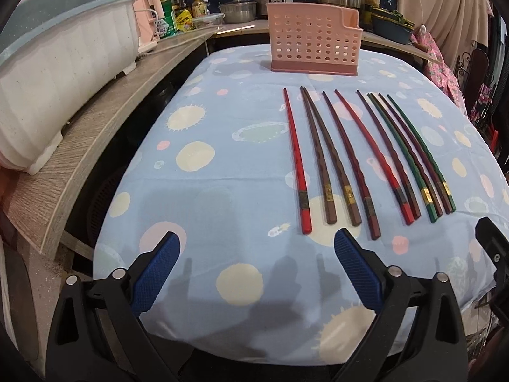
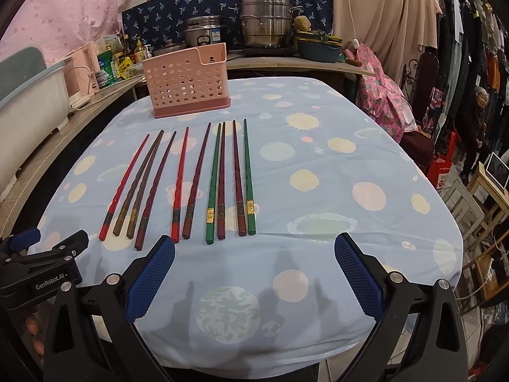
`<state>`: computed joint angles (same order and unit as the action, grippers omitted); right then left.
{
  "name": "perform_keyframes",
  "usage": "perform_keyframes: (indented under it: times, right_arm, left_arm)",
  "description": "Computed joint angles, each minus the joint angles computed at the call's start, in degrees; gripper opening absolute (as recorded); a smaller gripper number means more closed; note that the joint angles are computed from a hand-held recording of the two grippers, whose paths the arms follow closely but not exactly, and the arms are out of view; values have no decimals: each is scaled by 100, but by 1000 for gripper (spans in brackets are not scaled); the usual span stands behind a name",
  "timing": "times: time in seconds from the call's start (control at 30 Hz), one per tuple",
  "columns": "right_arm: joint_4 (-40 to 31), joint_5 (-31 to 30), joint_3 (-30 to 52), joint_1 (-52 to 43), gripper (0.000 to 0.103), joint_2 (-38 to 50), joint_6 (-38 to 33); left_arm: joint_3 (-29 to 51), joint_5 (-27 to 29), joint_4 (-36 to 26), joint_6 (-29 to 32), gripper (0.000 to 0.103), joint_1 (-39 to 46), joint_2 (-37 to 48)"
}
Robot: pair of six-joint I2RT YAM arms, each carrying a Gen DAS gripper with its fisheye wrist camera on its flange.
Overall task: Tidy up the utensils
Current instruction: 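Lower the left tool onto the red chopstick and close its fingers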
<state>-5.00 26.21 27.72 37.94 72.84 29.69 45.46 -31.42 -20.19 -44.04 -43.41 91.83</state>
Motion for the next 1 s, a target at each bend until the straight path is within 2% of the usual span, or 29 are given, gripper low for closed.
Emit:
perform_keyframes:
  times: [0.17, 0.37, 0.57, 0.73, 1.0]
  right_arm:
    - [362, -243, 103, -387, 94, 301, -295]
    - [700, -550, 384, -826, 84, 832, -588]
    - [958, -954, 674, -1231, 74, 1384, -651]
    - [1019, -1153, 932, -1367, 54, 1833, -720]
    - [1055, -1399, 1117, -1388, 39, 2233, -776]
  left_arm:
    - [73, 296, 341, 279, 92, 330, 228]
    - [323, 485, 508, 519, 91, 580, 614]
    - [470, 767, 613, 651, 81, 782, 908]
    - [503, 861, 698, 756, 76, 831, 966]
    - [436, 1026, 807, 810, 71, 919, 915]
